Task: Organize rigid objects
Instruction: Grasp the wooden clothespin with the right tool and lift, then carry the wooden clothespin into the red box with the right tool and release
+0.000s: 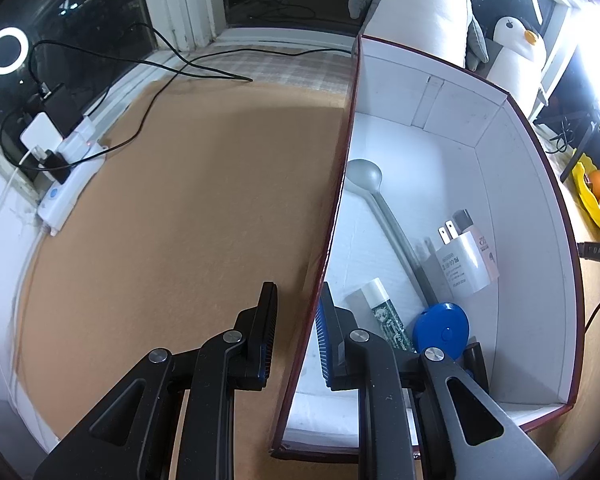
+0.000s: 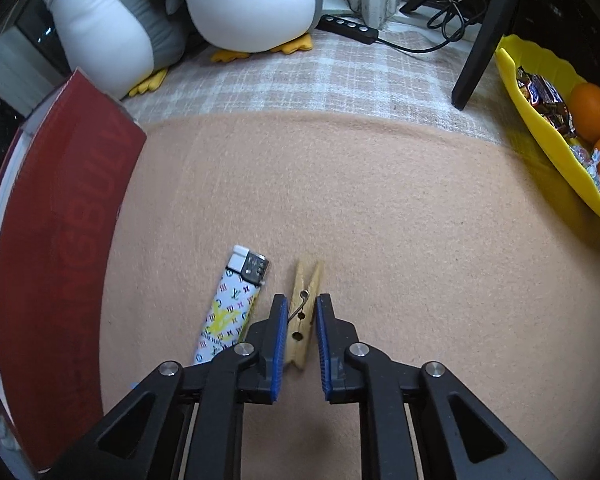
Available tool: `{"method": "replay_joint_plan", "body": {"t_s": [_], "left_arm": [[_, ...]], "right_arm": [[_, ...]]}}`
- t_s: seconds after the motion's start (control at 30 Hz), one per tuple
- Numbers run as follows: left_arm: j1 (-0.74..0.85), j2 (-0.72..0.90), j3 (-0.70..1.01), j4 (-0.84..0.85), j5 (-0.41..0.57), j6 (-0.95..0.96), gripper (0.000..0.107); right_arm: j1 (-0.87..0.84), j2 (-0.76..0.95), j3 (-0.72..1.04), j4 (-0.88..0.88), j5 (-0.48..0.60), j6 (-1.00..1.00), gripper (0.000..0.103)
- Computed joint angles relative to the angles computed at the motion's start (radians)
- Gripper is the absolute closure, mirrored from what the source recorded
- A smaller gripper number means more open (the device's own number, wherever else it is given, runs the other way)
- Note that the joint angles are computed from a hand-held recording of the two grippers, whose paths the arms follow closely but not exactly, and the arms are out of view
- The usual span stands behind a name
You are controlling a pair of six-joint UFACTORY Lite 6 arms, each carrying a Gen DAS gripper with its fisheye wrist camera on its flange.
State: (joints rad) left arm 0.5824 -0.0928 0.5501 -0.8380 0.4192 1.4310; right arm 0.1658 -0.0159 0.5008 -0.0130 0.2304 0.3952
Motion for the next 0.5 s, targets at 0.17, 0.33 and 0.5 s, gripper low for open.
{"method": "replay_joint_plan", "body": {"t_s": [0.17,0.33,0.5], "left_arm": [[0.015,-0.002,-0.005,-0.012,0.008,0.020,0.090],[0.022,0.002,-0.008,-0.023,0.014,0.038,0.090],[0.043,-0.007,-0.016,-0.037,0.033,0.065,0.090]], "right_arm": [[0.070,-0.028,-0.037,-0.214,-0.009,0.252,0.092],[0.116,-0.198,-0.135,-0.203,0.008,0.293,0.092],[0.252,-0.402,-0.150,-0.264,0.135,0.427,0.092]]}}
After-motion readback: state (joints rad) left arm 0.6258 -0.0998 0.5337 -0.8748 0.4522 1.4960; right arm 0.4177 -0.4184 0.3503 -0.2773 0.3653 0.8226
